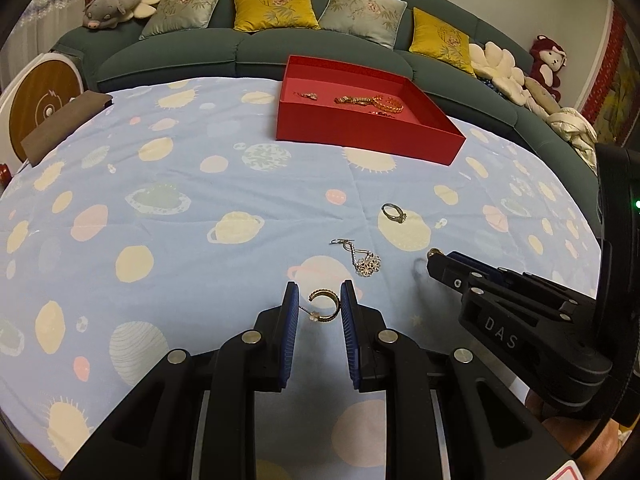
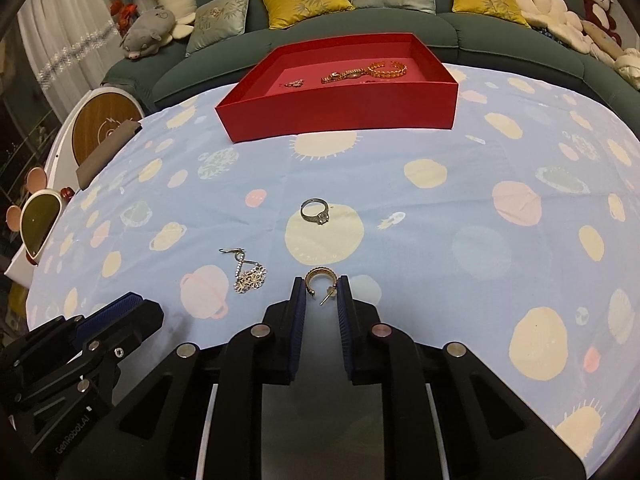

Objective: Organize jewelry
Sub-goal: 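Grasp the gold hoop earring with the left gripper, then carry the gold hoop earring into the red box and open the left gripper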

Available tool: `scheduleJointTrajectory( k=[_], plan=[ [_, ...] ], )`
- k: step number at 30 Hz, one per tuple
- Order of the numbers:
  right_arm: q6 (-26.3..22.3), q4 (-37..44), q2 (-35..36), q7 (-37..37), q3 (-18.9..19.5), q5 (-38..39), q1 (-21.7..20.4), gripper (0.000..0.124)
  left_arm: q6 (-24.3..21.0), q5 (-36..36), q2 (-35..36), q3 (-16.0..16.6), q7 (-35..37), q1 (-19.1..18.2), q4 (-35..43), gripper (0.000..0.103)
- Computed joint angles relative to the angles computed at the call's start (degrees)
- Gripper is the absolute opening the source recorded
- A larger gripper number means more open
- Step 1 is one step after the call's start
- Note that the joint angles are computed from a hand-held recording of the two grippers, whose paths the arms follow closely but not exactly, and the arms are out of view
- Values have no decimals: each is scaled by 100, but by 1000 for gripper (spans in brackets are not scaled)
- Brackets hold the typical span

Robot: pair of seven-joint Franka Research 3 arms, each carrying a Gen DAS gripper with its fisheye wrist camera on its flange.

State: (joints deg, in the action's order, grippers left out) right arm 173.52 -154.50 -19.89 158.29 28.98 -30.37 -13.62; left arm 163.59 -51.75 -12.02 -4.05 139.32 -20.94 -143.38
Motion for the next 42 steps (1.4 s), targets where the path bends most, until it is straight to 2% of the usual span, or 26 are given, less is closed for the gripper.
scheduleJointTrajectory(
  k=[6, 14, 21, 24, 30, 37, 39, 42],
  plan=[
    [26, -195, -400, -493, -322, 326, 313, 15, 7, 72, -13, -28, -269, 31, 100, 19],
    [129, -283, -746, -1290, -435, 833, 241, 15, 77, 91, 280, -109, -397, 59, 567, 19],
    [246, 24, -560, -2177, -603, 1155, 54, 15, 114, 103, 829, -367, -407, 273, 1400, 19],
    [345, 269, -294, -2636, -849, 1382, 89, 15, 114, 271, 1141, -550, -535, 440, 1844, 19],
    [505, 904, 348, -3410, -1343, 1877, 230, 15, 92, 1178, 1891, -894, -1241, 763, 2848, 19],
    [470, 1943, 1281, -4099, -2134, 2440, 713, 15, 71, 2760, 3002, -922, -2471, 741, 4309, 19],
    [404, 2285, 1577, -4125, -2326, 2462, 833, 15, -40, 3053, 3402, -938, -2764, 733, 4855, 19],
    [276, 2804, 2016, -4491, -2629, 2901, 1101, 15, -439, 3553, 4007, -915, -3234, 674, 5743, 19]
  ],
)
